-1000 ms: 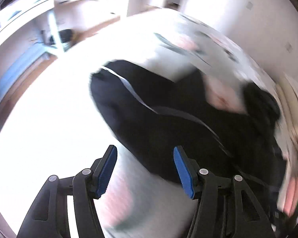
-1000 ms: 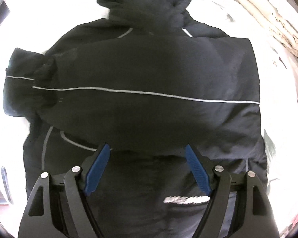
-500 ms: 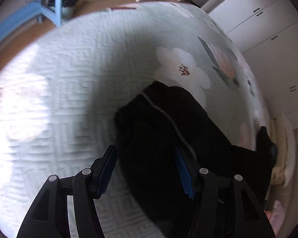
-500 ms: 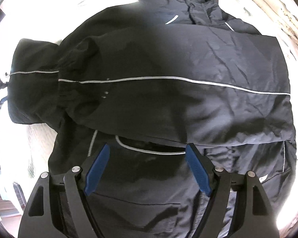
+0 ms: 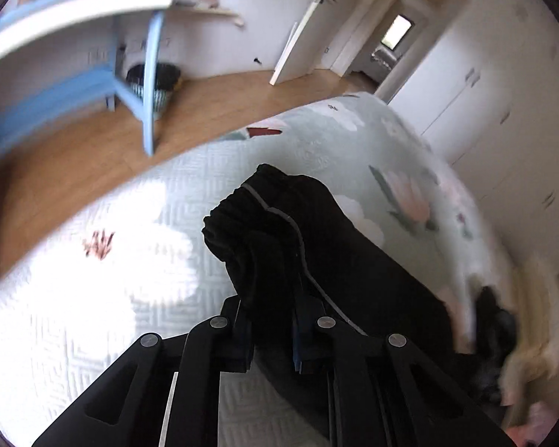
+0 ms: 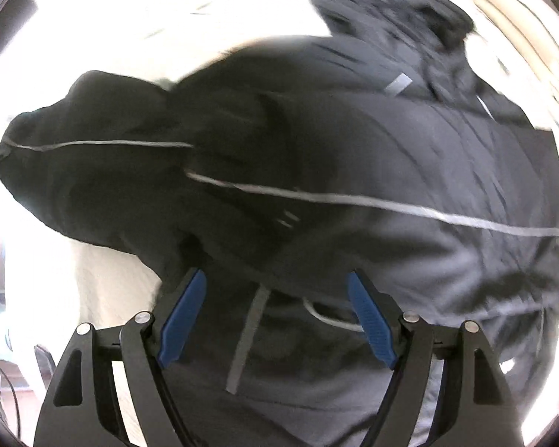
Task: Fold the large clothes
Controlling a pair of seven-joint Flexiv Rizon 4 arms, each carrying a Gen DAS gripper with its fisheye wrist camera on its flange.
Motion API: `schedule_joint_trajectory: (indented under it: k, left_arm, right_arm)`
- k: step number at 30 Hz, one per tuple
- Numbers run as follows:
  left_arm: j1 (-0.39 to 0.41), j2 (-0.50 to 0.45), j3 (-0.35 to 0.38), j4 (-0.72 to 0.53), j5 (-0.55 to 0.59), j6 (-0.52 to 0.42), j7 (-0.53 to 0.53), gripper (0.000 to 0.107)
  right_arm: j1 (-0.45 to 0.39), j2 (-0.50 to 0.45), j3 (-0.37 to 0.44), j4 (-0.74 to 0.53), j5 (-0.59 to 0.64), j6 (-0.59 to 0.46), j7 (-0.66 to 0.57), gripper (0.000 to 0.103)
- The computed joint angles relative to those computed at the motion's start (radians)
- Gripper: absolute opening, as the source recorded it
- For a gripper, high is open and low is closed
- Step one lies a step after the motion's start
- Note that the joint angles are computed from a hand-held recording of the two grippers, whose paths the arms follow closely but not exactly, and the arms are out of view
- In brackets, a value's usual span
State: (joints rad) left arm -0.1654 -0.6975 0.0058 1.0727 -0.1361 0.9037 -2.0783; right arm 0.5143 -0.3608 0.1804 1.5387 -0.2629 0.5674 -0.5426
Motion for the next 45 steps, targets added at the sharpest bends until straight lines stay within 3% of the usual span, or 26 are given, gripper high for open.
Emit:
schedule_joint_trajectory:
  k: [3,7,13,21,26,34,41,45]
  left_arm:
    - [-0.036,0.027,0.044,0.036,0.065,-0.064,-0.018,0.015]
    - [-0.052,0.079,0.062,0.147,0.102,-0.057,-0.104,0.015]
    - [-0.016,0.100,0.025,0.223,0.076,-0.051,-0.086,0.016]
    - [-0.031,0.113,0.032,0.199,0.113,-0.069,-0.042,0.016]
    - [-0.080,0.142,0.052,0.157,0.190,-0.080,-0.049,0.016]
    - [-0.192,0.156,0.003,0.040,0.263,-0.078,0.029,0.015]
    - [-0.343,0.066,-0.018,-0.163,0.307,-0.160,0.090,0.014]
    - [-0.423,-0.039,-0.037,-0.333,0.296,-0.200,0.137,0.014]
  right_arm:
    - [0.025,-0.090,-0.009,-0.108,-0.028,0.033,-0.040,0.080]
    - [0.063,-0.213,-0.024,-0.271,-0.051,0.043,-0.128,0.080]
    - [0.090,-0.393,-0.045,-0.511,-0.009,-0.093,-0.243,0.060]
    - [0.116,-0.456,-0.080,-0.600,0.004,-0.165,-0.273,0.064]
    - [0.116,-0.368,-0.077,-0.492,0.016,-0.063,-0.254,0.063]
    - [0.111,-0.127,-0.060,-0.151,-0.060,0.063,-0.118,0.063]
    - [0.018,0.061,-0.015,0.098,-0.047,0.093,-0.028,0.063]
    - [-0.054,0.184,0.003,0.254,-0.028,0.134,-0.009,0.063]
